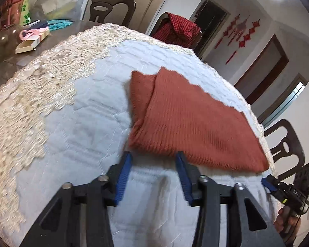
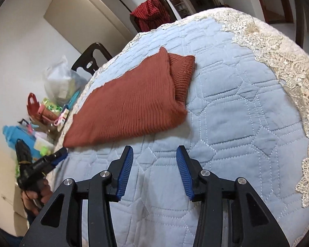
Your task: Fold small clothes
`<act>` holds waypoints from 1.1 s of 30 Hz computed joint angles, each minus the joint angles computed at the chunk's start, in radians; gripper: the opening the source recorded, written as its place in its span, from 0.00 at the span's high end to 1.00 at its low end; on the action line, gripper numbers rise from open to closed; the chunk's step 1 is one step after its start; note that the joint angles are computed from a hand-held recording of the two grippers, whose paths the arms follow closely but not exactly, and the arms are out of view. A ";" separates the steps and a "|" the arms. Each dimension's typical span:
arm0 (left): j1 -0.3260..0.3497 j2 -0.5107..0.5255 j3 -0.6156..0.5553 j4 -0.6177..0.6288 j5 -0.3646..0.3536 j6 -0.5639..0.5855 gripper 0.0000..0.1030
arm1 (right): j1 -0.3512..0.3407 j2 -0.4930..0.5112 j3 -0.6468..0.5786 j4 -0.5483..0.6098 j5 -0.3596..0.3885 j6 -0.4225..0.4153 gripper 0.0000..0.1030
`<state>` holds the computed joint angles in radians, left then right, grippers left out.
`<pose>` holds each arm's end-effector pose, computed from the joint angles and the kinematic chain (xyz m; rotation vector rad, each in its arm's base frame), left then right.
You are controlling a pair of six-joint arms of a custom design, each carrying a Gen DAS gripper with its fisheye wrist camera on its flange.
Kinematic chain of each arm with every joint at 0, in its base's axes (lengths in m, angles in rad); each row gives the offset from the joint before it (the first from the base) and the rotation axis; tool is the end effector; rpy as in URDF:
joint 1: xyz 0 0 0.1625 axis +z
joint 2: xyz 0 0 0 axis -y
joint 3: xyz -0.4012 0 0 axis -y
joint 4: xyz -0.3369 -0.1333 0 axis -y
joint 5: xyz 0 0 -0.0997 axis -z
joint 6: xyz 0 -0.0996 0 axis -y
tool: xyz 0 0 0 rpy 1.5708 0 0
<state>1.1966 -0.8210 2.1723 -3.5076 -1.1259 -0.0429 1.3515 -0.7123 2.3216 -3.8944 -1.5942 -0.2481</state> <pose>-0.0113 -0.5108 0.1075 0.2622 2.6788 -0.9176 0.0340 -0.4494 0.0781 0.0279 -2.7828 1.0027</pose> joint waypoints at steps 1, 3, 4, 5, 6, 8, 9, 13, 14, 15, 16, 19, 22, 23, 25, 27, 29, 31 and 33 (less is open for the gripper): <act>0.004 0.008 -0.014 0.004 -0.002 -0.008 0.51 | -0.010 -0.005 -0.010 0.020 0.028 0.020 0.57; 0.010 0.019 -0.027 -0.014 -0.008 -0.018 0.51 | -0.021 -0.004 -0.028 0.034 0.061 0.048 0.57; 0.013 0.022 -0.035 -0.013 -0.013 -0.028 0.51 | -0.026 -0.002 -0.037 0.035 0.075 0.064 0.57; 0.017 0.027 -0.047 -0.010 -0.021 -0.039 0.51 | -0.031 0.000 -0.048 0.039 0.089 0.081 0.57; 0.023 0.027 -0.050 -0.013 -0.029 -0.043 0.51 | -0.035 0.002 -0.055 0.040 0.100 0.097 0.57; 0.027 0.036 -0.064 -0.016 -0.031 -0.044 0.51 | -0.044 0.005 -0.062 0.037 0.121 0.118 0.57; 0.025 0.042 -0.070 -0.019 -0.024 -0.041 0.51 | -0.047 0.005 -0.067 0.038 0.128 0.128 0.57; 0.017 0.059 -0.091 -0.017 0.002 -0.034 0.57 | -0.055 0.011 -0.084 0.026 0.145 0.173 0.57; 0.016 0.062 -0.097 -0.012 0.007 -0.033 0.60 | -0.055 0.013 -0.086 0.020 0.146 0.182 0.57; 0.018 0.063 -0.102 -0.007 0.006 -0.034 0.64 | -0.054 0.014 -0.088 0.017 0.143 0.184 0.57; 0.021 0.065 -0.107 -0.001 0.002 -0.036 0.67 | -0.050 0.015 -0.091 0.019 0.135 0.180 0.57; 0.020 0.070 -0.116 0.004 0.005 -0.031 0.75 | -0.036 0.015 -0.108 0.043 0.081 0.175 0.78; 0.011 0.067 -0.117 0.015 0.020 -0.024 0.80 | -0.057 0.005 -0.107 0.064 0.119 0.187 0.83; 0.008 0.063 -0.115 0.020 0.021 -0.020 0.80 | -0.057 0.001 -0.106 0.067 0.120 0.185 0.83; 0.002 0.046 -0.101 0.021 0.013 -0.013 0.82 | -0.058 -0.009 -0.095 0.070 0.130 0.183 0.84; -0.001 0.022 -0.078 0.016 -0.009 -0.012 0.82 | -0.059 -0.021 -0.077 0.061 0.148 0.179 0.85; -0.006 -0.002 -0.051 0.017 -0.027 -0.014 0.82 | -0.056 -0.038 -0.048 0.047 0.159 0.166 0.85; -0.014 -0.029 -0.014 0.015 -0.041 -0.015 0.82 | -0.049 -0.052 -0.018 0.033 0.156 0.155 0.85; -0.021 -0.056 0.031 0.005 -0.056 -0.015 0.82 | -0.047 -0.068 0.026 0.008 0.155 0.142 0.85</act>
